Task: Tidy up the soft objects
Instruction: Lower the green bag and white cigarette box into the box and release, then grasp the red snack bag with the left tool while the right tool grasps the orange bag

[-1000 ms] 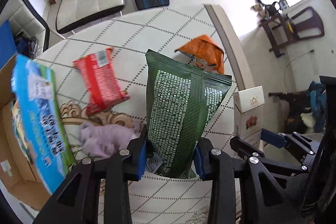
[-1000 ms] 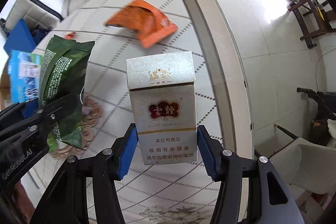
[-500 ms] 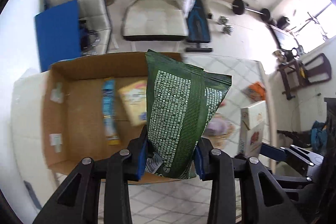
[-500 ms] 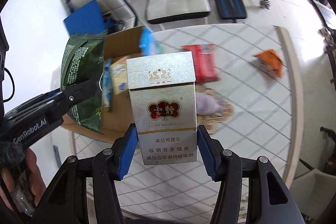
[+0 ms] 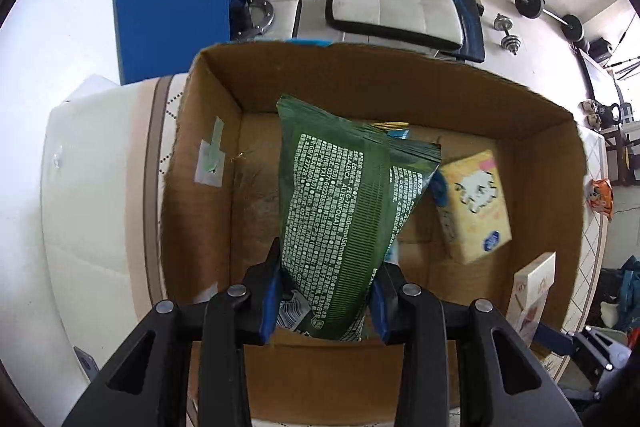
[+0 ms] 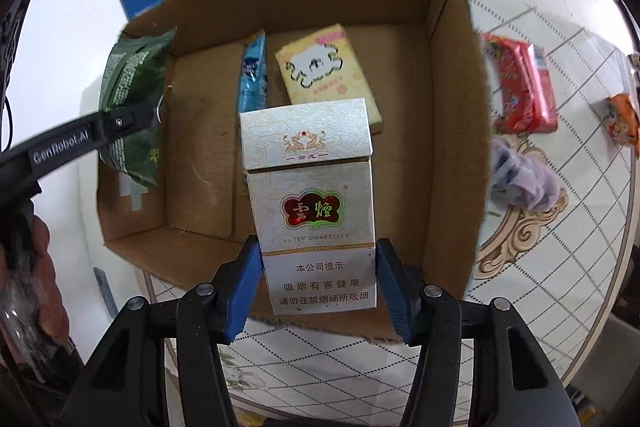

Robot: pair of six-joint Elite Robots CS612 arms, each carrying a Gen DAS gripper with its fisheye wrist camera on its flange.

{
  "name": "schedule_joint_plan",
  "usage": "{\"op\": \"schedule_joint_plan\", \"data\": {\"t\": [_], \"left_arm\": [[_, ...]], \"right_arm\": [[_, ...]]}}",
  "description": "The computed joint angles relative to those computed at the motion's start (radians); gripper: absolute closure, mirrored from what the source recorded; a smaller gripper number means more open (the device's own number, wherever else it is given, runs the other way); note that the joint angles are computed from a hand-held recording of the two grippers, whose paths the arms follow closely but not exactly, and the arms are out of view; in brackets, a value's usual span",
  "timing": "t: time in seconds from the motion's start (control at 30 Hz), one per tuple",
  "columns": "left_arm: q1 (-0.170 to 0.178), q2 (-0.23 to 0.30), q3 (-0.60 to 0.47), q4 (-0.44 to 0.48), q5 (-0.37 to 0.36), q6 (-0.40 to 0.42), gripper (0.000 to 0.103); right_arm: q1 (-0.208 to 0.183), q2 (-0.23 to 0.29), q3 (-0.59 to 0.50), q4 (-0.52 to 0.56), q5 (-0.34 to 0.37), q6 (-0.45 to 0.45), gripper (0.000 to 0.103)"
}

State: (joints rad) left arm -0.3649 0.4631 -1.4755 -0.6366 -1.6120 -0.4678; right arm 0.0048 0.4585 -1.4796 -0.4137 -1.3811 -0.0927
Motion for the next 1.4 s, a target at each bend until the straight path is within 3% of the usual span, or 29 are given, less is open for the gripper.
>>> {"op": "schedule_joint_plan", "data": {"t": [0.23, 0.37, 0.4, 0.5, 0.57, 0.77, 0.9, 0.97, 1.2, 1.4], "left_arm": [[0.025, 0.001, 0.061, 0.009, -0.068, 0.029, 0.068], [0.039, -0.002, 0.076, 0.006, -0.106, -0.009, 0.066], [0.040, -0.003, 0.079, 0.002, -0.107, -0.015, 0.065], [0.041, -0.007, 0.071, -0.011, -0.092, -0.014, 0.054], [0.036, -0.011, 0.062, -0.008, -0.071, -0.010, 0.045], [0.019, -0.010, 0.004, 0.021, -0.011, -0.014, 0.015], [0.002, 0.001, -0.058, 0.034, 0.021, -0.025, 0.013], [-0.011, 0.006, -0.092, 0.038, 0.042, -0.028, 0.006], [-0.051, 0.021, -0.210, 0.056, 0.076, -0.066, 0.006], [-0.090, 0.000, -0.264, 0.078, 0.137, -0.080, 0.006]], "right_arm": [[0.016, 0.031, 0.007, 0.026, -0.045, 0.047, 0.043], [0.014, 0.034, 0.018, 0.050, -0.048, 0.064, 0.042], [0.014, 0.032, 0.021, 0.049, -0.049, 0.065, 0.042], [0.012, 0.028, 0.020, 0.038, -0.048, 0.070, 0.025], [0.009, 0.026, 0.021, 0.027, -0.048, 0.071, 0.025], [0.015, 0.014, 0.003, -0.016, -0.082, 0.059, 0.009], [0.016, 0.007, -0.015, -0.039, -0.106, 0.049, 0.006], [0.019, 0.011, -0.036, -0.055, -0.123, 0.047, 0.005], [0.009, 0.006, -0.115, -0.071, -0.149, 0.021, 0.005], [0.002, -0.004, -0.176, -0.063, -0.135, -0.015, 0.005]]}}
